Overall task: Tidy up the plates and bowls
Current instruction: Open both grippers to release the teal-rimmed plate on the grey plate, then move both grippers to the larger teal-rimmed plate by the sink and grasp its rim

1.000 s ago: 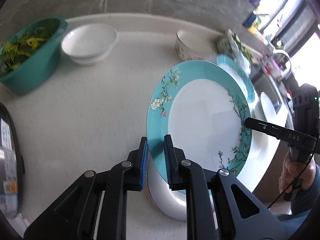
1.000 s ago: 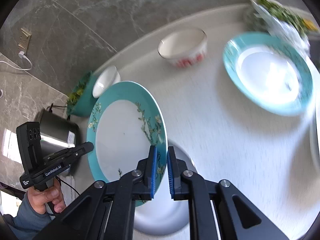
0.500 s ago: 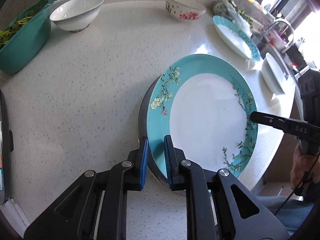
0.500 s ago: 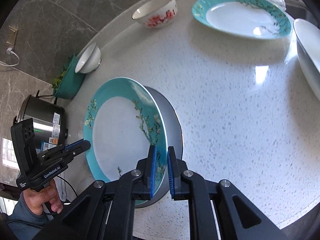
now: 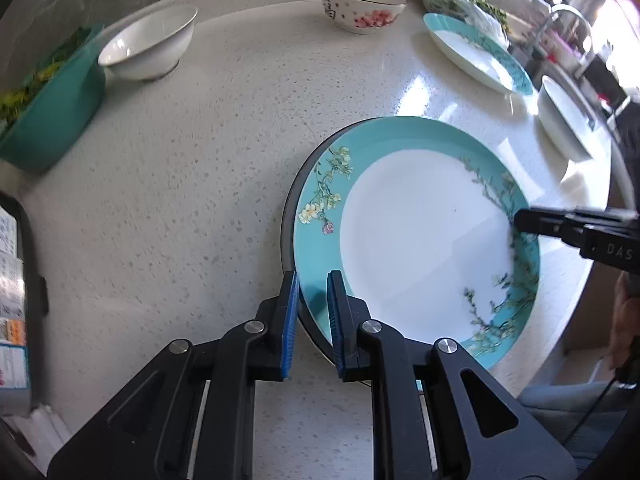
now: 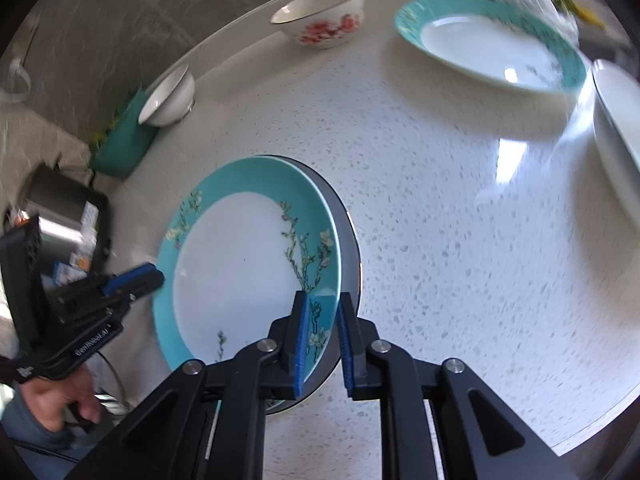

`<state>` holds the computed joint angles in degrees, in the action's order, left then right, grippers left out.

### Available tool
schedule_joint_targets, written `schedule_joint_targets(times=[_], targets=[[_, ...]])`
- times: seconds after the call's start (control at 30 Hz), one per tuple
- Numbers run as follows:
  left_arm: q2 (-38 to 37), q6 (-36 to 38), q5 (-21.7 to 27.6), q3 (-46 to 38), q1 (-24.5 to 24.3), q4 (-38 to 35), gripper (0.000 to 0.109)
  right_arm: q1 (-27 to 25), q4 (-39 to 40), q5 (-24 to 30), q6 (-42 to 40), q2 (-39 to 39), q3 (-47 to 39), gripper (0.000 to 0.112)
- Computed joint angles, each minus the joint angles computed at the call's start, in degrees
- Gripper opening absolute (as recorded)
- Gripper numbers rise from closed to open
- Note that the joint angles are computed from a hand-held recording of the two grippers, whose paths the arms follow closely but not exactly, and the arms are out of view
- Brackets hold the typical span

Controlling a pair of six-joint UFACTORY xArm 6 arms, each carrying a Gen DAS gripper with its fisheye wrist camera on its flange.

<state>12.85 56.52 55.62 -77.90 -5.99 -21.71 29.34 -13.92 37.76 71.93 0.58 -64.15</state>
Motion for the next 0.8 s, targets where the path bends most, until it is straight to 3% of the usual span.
schedule_joint_targets(times=[0.13, 0.23, 0.33, 0.37, 0.4, 0.43, 0.47, 0.57, 0.67, 0.73, 0.8], targets=[[-1.3, 1.8, -3.4, 2.6, -0.6, 0.0, 0.013, 1.5, -3.1, 6.4, -1.6, 2.6, -4.7, 0.024], [-1.0, 2.0, -2.7, 2.1, -0.3, -1.0, 0.014, 2.9, -6.0, 10.9, -1.5, 4.5, -7.8, 0.030], [-0.9, 3.2, -1.3, 0.8, 1.2, -3.9, 0.015, 3.6, -6.8, 11.9, -1.1, 5.1, -8.7, 0.039], [-0.7, 3.5, -0.8, -0.1, 1.6, -5.1, 0.024, 3.6, -7.0, 11.8, -0.7, 5.0, -8.5, 0.041], [-0.5, 3.8, 0.0, -0.9, 2.0, -5.9, 0.052, 3.6, -6.9, 11.6, -0.4, 4.8, -8.1, 0.042], [-0.1, 3.9, 1.1, -2.2, 2.5, -7.5, 0.072, 3.6, -6.6, 11.5, 0.3, 4.3, -7.8, 0.045], [0.2, 4.2, 2.0, -3.3, 2.9, -9.1, 0.102, 3.5, -6.4, 11.1, 1.0, 3.4, -6.9, 0.048], [1.2, 5.0, 4.5, -7.2, 3.0, -12.0, 0.103, 3.2, -7.9, 9.1, 4.7, -1.3, -3.2, 0.068], [3.4, 1.6, 8.6, -13.5, 2.1, -13.6, 0.103, 0.2, -9.0, 1.2, 7.5, -10.7, 5.1, 0.086], [4.1, 0.2, 10.2, -16.5, 1.4, -16.2, 0.103, -3.7, -6.2, -4.7, 3.9, -17.7, 10.8, 0.086], [5.2, -3.2, 11.4, -19.9, -0.1, -16.9, 0.103, -8.9, -0.4, -8.3, -5.2, -24.3, 15.2, 0.086]])
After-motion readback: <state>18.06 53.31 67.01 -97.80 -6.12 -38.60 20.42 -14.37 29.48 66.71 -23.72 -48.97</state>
